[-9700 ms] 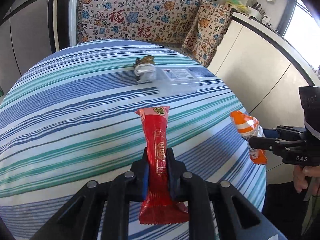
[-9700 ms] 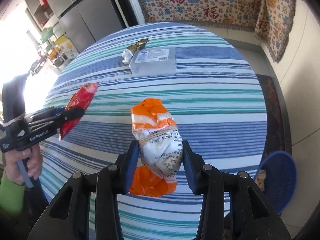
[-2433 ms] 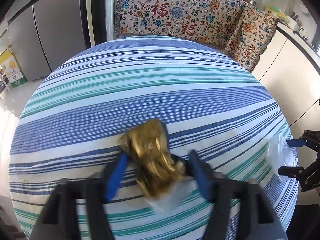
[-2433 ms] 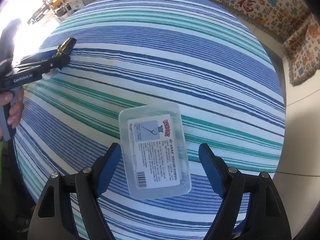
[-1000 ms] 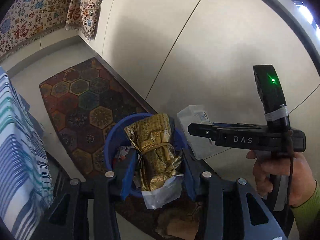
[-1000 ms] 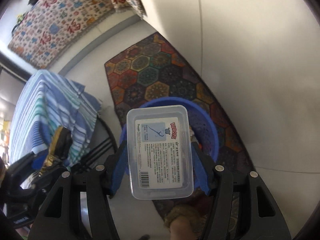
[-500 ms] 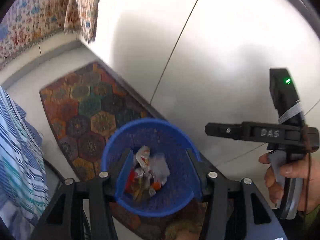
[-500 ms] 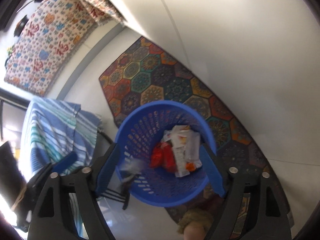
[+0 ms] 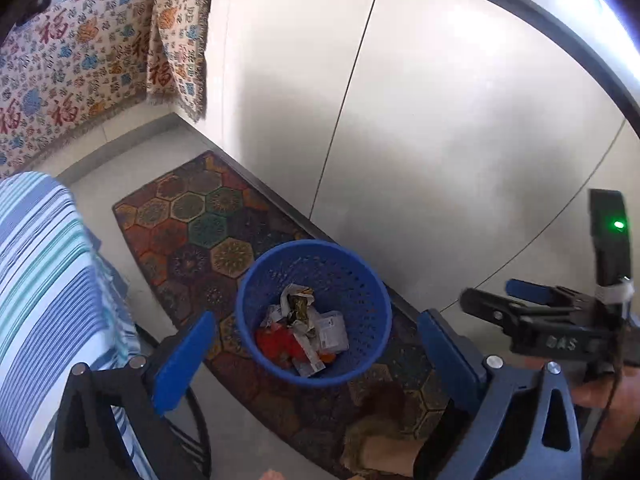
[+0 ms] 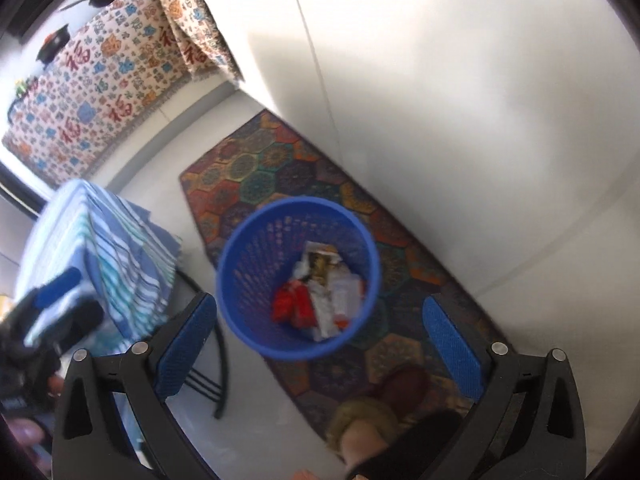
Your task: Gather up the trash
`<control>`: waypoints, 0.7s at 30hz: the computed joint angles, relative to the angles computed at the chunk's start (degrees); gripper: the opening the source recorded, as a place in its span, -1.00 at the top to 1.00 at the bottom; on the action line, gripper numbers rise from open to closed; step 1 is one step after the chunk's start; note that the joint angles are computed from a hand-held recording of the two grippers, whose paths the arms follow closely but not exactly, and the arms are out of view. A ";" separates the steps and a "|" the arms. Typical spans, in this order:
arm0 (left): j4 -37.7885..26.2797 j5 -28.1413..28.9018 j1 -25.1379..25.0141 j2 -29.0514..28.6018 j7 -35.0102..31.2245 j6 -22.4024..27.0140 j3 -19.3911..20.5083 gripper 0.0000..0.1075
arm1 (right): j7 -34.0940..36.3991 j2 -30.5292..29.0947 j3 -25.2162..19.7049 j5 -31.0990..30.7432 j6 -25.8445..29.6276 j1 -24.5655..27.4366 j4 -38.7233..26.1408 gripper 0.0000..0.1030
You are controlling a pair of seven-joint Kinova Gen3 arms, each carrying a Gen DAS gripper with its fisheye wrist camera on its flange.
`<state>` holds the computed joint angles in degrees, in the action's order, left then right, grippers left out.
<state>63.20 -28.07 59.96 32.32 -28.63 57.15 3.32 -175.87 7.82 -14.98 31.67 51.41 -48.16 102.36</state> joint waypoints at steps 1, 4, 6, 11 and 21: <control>-0.91 -0.50 2.04 0.40 -0.01 2.33 -1.65 -0.92 | -2.33 -0.48 -1.10 1.58 2.33 -1.25 0.08 -1.00; -3.99 -1.90 9.13 1.84 0.57 9.32 -7.95 -0.92 | -7.85 -1.22 -0.09 5.02 9.32 -8.74 0.04 -1.00; -7.04 -0.26 12.00 2.98 -0.19 13.98 -11.25 -0.92 | -10.63 -1.50 -2.05 6.98 13.96 -10.86 -1.06 -1.00; -12.28 -5.45 13.51 4.92 0.95 23.48 -8.32 -0.92 | -15.52 -3.13 -7.07 9.63 18.20 -11.54 -1.16 -1.00; -9.19 -6.52 9.75 1.21 4.87 21.97 -0.12 -0.91 | -15.13 -2.92 -8.21 6.56 20.67 -12.83 -3.27 -1.00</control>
